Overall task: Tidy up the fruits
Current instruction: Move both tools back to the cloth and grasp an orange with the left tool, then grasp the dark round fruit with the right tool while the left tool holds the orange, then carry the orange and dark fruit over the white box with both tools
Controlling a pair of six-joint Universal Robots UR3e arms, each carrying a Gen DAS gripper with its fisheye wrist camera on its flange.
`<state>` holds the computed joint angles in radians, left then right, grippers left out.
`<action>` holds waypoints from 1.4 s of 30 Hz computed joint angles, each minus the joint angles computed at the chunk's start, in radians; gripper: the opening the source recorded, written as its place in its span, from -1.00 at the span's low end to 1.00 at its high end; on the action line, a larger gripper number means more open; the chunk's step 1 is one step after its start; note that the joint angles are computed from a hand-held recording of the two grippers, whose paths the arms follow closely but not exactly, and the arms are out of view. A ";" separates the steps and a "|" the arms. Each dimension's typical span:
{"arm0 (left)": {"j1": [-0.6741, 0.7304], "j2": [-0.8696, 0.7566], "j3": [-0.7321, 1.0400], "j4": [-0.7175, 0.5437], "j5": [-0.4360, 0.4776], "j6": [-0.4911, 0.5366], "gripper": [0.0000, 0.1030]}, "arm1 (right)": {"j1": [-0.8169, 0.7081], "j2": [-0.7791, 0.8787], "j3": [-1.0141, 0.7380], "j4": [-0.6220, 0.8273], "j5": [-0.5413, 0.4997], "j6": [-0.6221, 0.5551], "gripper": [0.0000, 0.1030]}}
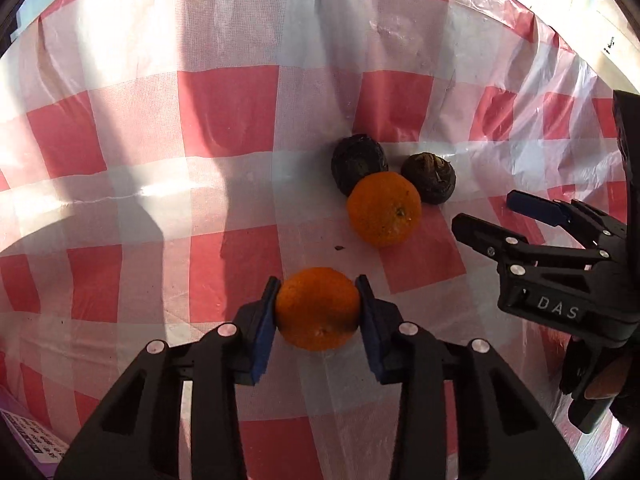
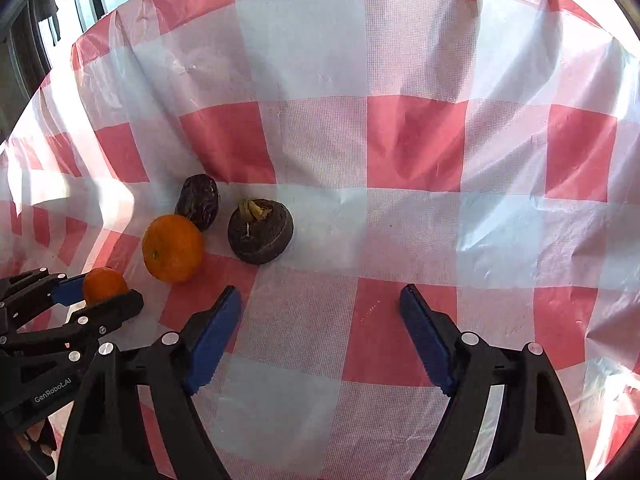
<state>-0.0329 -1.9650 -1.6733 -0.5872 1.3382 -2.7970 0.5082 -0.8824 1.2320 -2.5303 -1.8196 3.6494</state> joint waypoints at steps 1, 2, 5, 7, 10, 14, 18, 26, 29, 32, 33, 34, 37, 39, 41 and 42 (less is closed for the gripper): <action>0.008 0.021 -0.029 0.004 -0.001 -0.003 -0.27 | -0.003 0.027 -0.045 0.014 0.005 -0.021 0.51; 0.036 0.062 -0.068 -0.006 -0.011 0.006 -0.27 | -0.004 0.052 -0.085 0.027 0.007 -0.038 0.51; 0.082 0.168 -0.194 -0.002 -0.035 0.009 -0.27 | -0.004 0.122 -0.212 0.081 0.007 -0.085 0.44; 0.111 0.250 -0.271 -0.027 -0.060 0.025 -0.27 | -0.001 0.172 -0.304 0.121 -0.010 -0.103 0.33; 0.150 0.379 -0.380 -0.083 -0.088 0.082 -0.27 | 0.003 0.227 -0.409 0.177 -0.035 -0.111 0.30; 0.190 0.522 -0.476 -0.183 -0.114 0.154 -0.27 | 0.010 0.238 -0.436 0.184 -0.039 -0.102 -0.23; 0.257 0.624 -0.523 -0.287 -0.127 0.212 -0.27 | 0.038 0.131 -0.253 0.113 -0.066 -0.006 -0.23; 0.292 0.748 -0.571 -0.396 -0.171 0.310 -0.27 | 0.164 -0.172 0.221 0.006 -0.106 0.222 -0.23; 0.312 0.795 -0.570 -0.474 -0.190 0.353 -0.27 | 0.244 -0.251 0.313 0.050 -0.131 0.349 -0.23; 0.367 0.916 -0.582 -0.631 -0.214 0.445 -0.27 | 0.319 -0.305 0.356 0.119 -0.149 0.476 -0.23; 0.403 0.984 -0.586 -0.719 -0.224 0.500 -0.27 | 0.354 -0.312 0.351 0.154 -0.160 0.524 -0.23; 0.421 1.014 -0.581 -0.770 -0.230 0.536 -0.27 | 0.393 -0.314 0.337 0.195 -0.173 0.571 -0.23; 0.498 1.128 -0.558 -0.960 -0.238 0.677 -0.27 | 0.479 -0.287 0.275 0.288 -0.190 0.683 -0.23; 0.525 1.157 -0.543 -1.029 -0.235 0.735 -0.27 | 0.518 -0.246 0.197 0.354 -0.198 0.733 -0.23; 0.601 1.223 -0.511 -1.173 -0.239 0.840 -0.27 | 0.561 -0.228 0.143 0.414 -0.209 0.794 -0.23; 0.642 1.250 -0.492 -1.245 -0.241 0.898 -0.27 | 0.580 -0.219 0.118 0.439 -0.213 0.828 -0.23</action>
<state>0.6094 -0.7150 -2.1653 -1.8320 1.0968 -1.8990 1.0883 -1.1012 1.3495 -2.0917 -2.0330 4.4779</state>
